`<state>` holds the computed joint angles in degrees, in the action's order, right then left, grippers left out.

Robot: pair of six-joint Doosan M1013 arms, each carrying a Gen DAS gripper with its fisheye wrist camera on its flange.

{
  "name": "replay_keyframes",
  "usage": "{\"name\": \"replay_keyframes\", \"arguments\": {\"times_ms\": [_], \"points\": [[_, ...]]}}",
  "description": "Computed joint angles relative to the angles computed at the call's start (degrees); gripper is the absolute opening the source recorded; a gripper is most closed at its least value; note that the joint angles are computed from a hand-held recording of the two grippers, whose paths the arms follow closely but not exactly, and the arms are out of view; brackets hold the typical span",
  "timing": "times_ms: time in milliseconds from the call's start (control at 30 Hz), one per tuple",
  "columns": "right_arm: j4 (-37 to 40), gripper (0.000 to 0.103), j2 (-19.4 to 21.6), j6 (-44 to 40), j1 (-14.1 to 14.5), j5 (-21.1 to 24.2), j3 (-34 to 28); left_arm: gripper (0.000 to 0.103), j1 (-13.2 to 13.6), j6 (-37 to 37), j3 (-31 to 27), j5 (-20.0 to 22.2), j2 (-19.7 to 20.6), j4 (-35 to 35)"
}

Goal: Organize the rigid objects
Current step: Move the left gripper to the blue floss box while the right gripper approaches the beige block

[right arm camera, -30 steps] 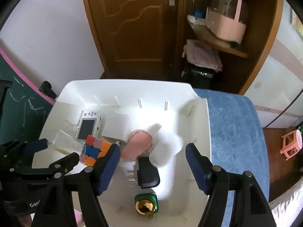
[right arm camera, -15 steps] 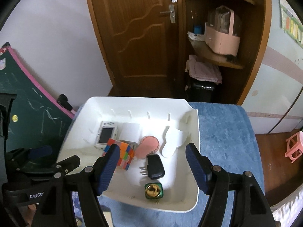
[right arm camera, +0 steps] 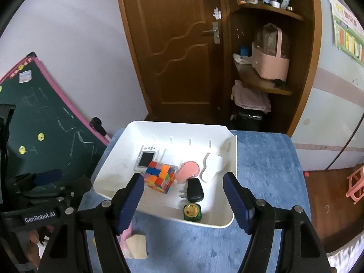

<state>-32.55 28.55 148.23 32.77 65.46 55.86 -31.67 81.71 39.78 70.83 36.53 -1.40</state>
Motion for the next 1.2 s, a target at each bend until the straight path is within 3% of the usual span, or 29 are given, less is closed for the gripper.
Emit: {"name": "replay_keyframes", "arguments": {"times_ms": [233, 600, 967, 1200], "points": [[-0.17, 0.073, -1.15, -0.51, 1.21, -1.39, 1.19, 0.085, 0.24, -2.31, 6.08, -4.31, -4.18, 1.01], [0.58, 0.073, -2.19, -1.88, 2.20, -3.64, 3.16, 0.085, 1.19, -6.12, 12.32, -6.47, -7.49, 3.16], [8.59, 0.073, -0.85, -7.15, 2.01, -4.59, 5.81, 0.085, 2.32, -3.43, 14.15, -1.30, -5.51, 0.98], [20.58, 0.073, -0.19, -14.53, 0.70, -10.48, 9.81, 0.085, 2.22, 0.44, 12.45, 3.11, -2.15, -0.34]]}}
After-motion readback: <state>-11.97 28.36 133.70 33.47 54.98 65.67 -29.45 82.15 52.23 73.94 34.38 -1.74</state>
